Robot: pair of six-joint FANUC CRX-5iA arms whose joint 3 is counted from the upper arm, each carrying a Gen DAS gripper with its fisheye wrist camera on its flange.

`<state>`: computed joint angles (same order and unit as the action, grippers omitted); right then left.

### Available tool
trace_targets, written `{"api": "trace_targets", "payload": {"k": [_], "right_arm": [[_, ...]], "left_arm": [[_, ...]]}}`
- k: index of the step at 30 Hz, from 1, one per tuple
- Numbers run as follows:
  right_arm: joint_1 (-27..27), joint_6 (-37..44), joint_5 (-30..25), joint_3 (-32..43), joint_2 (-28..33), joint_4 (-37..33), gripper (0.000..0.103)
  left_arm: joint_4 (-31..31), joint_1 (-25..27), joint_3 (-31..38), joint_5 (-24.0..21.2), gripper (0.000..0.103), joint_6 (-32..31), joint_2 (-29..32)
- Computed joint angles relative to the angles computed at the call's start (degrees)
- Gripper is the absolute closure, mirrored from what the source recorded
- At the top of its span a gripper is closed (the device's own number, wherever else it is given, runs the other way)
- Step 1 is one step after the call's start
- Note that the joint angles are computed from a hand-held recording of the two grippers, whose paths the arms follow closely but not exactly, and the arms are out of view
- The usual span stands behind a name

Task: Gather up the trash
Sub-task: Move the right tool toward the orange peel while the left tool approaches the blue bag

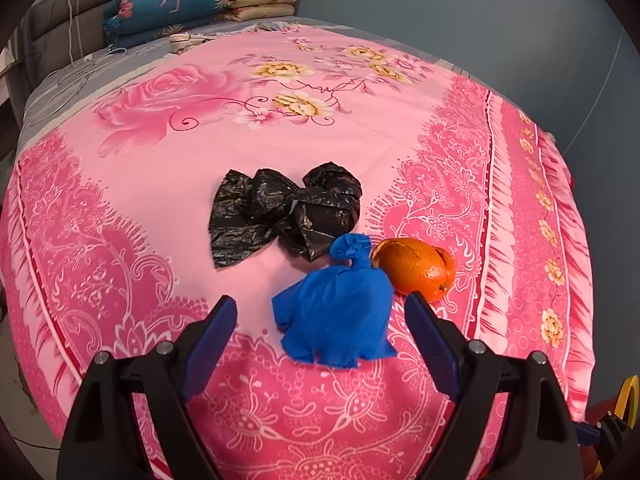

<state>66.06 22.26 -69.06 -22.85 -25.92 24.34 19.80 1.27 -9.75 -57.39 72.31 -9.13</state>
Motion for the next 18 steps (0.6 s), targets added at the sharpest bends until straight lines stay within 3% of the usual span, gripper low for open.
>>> {"api": "trace_targets", "payload": {"k": [7, 10, 18], "right_arm": [[-0.7, 1.1, 0.4, -0.2, 0.7, -2.2, 0.021], [-1.4, 2.1, 0.8, 0.0, 1.1, -3.6, 0.022], [-3.4, 4.4, 1.2, 1.1, 3.3, -6.4, 0.043]], "left_arm": [[1.2, -0.8, 0.6, -0.8, 0.033, -2.1, 2.7], [2.1, -1.0, 0.3, -1.3, 0.042, -3.3, 3.4], [2.6, -1.3, 0.2, -1.1, 0.07, -4.6, 4.2]]}}
